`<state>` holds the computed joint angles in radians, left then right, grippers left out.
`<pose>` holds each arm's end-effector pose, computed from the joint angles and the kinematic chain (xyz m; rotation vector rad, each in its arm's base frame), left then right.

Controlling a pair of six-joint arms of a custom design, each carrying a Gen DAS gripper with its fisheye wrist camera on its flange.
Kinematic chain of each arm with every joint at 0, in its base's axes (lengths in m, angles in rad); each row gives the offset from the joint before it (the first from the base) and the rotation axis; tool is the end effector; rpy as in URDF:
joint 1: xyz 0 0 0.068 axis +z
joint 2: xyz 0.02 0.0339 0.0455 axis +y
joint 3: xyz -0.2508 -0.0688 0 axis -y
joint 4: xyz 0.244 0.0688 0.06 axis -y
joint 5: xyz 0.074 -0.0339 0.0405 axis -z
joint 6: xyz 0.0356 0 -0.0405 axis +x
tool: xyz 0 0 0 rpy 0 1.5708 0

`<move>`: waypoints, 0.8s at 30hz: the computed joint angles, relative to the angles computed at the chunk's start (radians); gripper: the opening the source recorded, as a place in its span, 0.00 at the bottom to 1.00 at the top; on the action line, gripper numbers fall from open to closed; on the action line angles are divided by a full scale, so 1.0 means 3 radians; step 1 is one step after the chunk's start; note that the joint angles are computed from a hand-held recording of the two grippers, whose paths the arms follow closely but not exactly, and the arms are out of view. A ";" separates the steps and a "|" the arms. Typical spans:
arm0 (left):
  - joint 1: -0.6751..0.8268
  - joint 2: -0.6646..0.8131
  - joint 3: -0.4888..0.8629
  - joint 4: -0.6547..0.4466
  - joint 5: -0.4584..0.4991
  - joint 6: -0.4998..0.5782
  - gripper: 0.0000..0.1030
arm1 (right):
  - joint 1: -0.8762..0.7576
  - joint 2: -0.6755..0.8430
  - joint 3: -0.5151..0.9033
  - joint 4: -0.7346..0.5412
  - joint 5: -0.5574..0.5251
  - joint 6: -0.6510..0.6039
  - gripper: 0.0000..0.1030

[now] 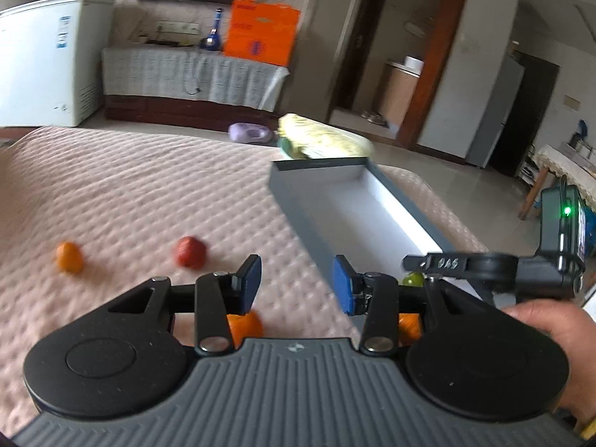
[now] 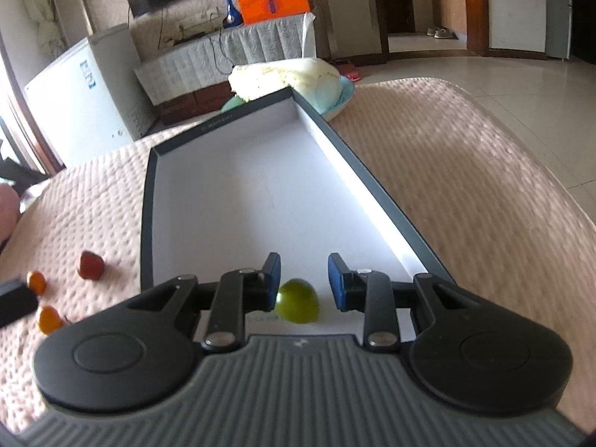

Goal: Organize fruits
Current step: 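Open the left gripper to drop the tangerine into the box while the right releases the lime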

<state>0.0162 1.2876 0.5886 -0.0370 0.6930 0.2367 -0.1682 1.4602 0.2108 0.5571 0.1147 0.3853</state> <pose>0.2508 -0.0187 0.1752 0.5808 2.1066 -0.6522 0.2069 -0.0393 0.0804 0.6752 2.1544 -0.0139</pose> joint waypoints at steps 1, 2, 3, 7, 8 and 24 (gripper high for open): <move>0.0091 -0.0048 -0.0012 -0.0076 0.0047 0.0058 0.47 | 0.0008 -0.0021 -0.0016 0.0020 0.0016 0.0021 0.31; 0.0189 -0.0099 -0.0031 -0.0145 0.0095 0.0134 0.47 | 0.0009 -0.0031 -0.0020 0.0027 0.0019 0.0027 0.31; 0.0285 -0.0139 -0.0053 -0.0200 0.0148 0.0228 0.47 | 0.0012 -0.0034 -0.0025 0.0034 0.0026 0.0035 0.31; 0.0467 -0.0204 -0.0223 -0.0197 0.0110 0.0588 0.47 | 0.0019 -0.0152 -0.0090 0.0028 0.0288 0.0083 0.29; 0.0458 -0.0183 -0.0261 -0.0156 0.0056 0.0644 0.47 | 0.0020 -0.0098 -0.0021 -0.0155 0.0476 0.0114 0.29; 0.0276 -0.0153 -0.0450 0.0185 -0.0147 0.0536 0.47 | -0.0193 -0.1623 -0.0665 -0.1152 0.0611 0.0623 0.27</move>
<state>0.0990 1.2418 0.4537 0.0184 0.6490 0.3974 -0.2261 0.9732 0.0113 0.2115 0.2979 0.5722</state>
